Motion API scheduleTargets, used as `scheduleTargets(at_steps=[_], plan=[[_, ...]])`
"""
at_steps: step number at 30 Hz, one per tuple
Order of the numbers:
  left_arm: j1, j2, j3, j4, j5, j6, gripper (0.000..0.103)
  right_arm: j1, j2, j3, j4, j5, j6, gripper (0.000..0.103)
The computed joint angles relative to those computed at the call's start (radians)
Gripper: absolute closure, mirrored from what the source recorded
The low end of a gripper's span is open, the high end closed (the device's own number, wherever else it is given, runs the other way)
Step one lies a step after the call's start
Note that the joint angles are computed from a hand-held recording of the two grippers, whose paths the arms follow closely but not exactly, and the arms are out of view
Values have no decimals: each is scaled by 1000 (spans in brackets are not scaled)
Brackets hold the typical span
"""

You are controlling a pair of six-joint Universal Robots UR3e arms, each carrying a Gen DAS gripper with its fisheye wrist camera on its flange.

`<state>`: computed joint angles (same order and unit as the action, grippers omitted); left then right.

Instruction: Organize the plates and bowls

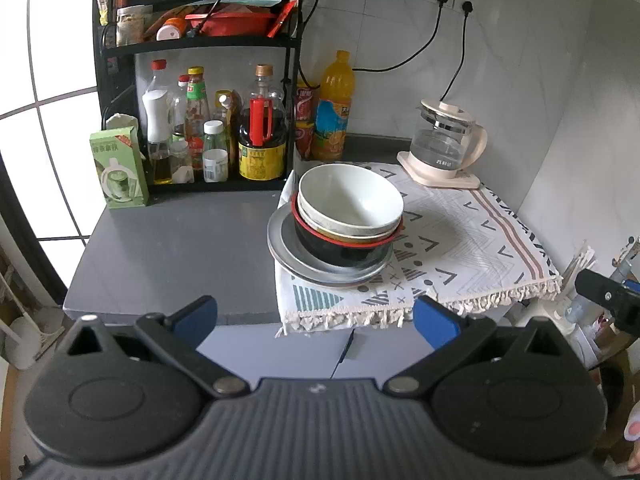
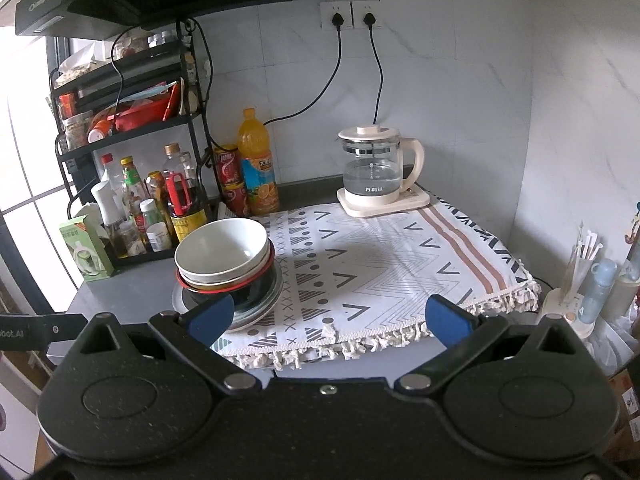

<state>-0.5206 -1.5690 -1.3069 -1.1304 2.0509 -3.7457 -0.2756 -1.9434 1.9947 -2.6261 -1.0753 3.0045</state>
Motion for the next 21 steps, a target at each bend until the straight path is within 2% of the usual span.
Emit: scheduleTargets(at_steps=[8, 21], plan=[[5, -25, 21, 3, 1, 30, 0, -3, 20, 19, -38, -13, 8, 0], [-15, -38, 28, -2, 3, 11, 0, -35, -3, 24, 1, 29, -32, 0]])
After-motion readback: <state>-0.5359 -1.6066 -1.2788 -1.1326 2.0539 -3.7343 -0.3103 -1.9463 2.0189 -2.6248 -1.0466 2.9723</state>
